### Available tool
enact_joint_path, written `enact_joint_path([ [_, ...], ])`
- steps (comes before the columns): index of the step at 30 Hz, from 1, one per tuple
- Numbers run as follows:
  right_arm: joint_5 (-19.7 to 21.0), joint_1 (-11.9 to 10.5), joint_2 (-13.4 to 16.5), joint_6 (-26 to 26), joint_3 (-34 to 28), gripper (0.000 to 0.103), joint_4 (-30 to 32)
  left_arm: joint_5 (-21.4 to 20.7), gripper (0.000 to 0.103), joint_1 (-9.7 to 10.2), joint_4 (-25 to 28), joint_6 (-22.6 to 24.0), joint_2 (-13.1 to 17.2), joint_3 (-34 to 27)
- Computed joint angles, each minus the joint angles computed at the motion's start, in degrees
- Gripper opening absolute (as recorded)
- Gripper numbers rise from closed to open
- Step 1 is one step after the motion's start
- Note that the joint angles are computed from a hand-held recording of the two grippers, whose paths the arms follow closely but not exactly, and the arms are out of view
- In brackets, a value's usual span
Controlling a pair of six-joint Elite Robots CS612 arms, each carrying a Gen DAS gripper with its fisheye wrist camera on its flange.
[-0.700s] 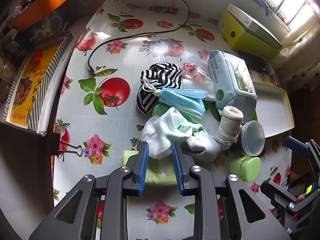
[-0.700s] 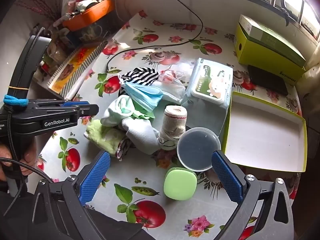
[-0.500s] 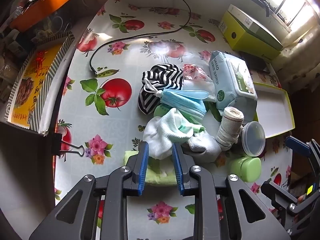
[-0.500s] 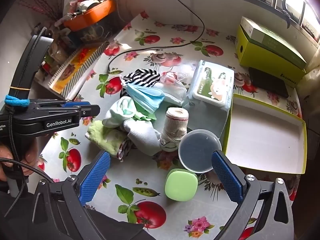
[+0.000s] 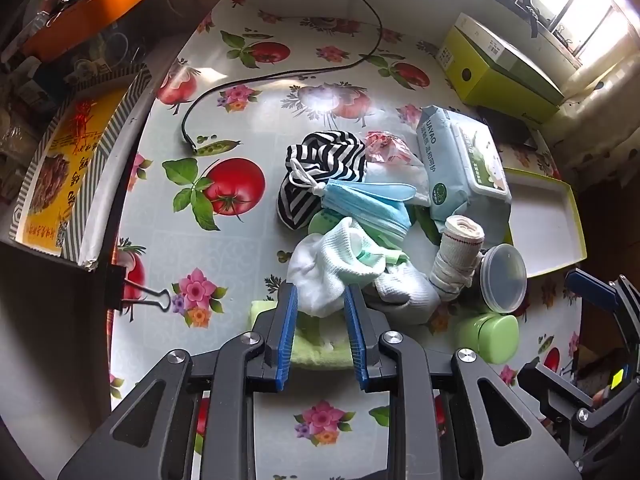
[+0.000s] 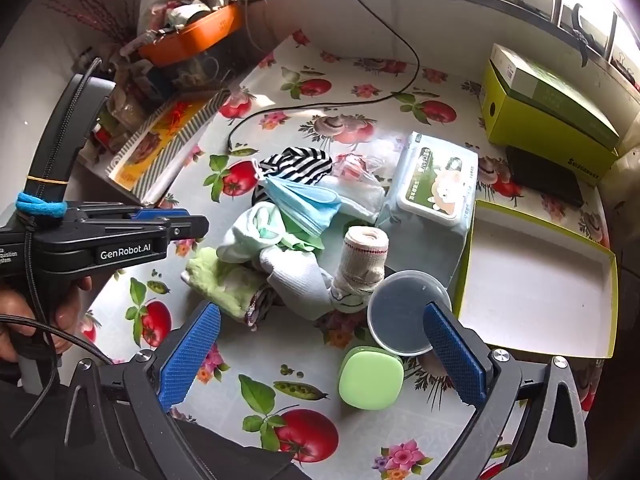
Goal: Organize soft objects
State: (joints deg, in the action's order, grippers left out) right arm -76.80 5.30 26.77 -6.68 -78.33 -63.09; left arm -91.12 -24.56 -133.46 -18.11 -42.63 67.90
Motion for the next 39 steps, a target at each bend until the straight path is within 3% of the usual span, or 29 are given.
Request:
enact_joint_path([
  [13,0.59,0.11,-0.21,-0.22,0.32,0.103,0.67,1.80,0.025,-0.16,-0.43,0.15,-0.21,0.28],
  [39,0.00,0.09,-0.46,-0.05,0.56,0.103,1.00,-0.37,0.025,0.00,0.27,0.76,-0.01,0.22],
])
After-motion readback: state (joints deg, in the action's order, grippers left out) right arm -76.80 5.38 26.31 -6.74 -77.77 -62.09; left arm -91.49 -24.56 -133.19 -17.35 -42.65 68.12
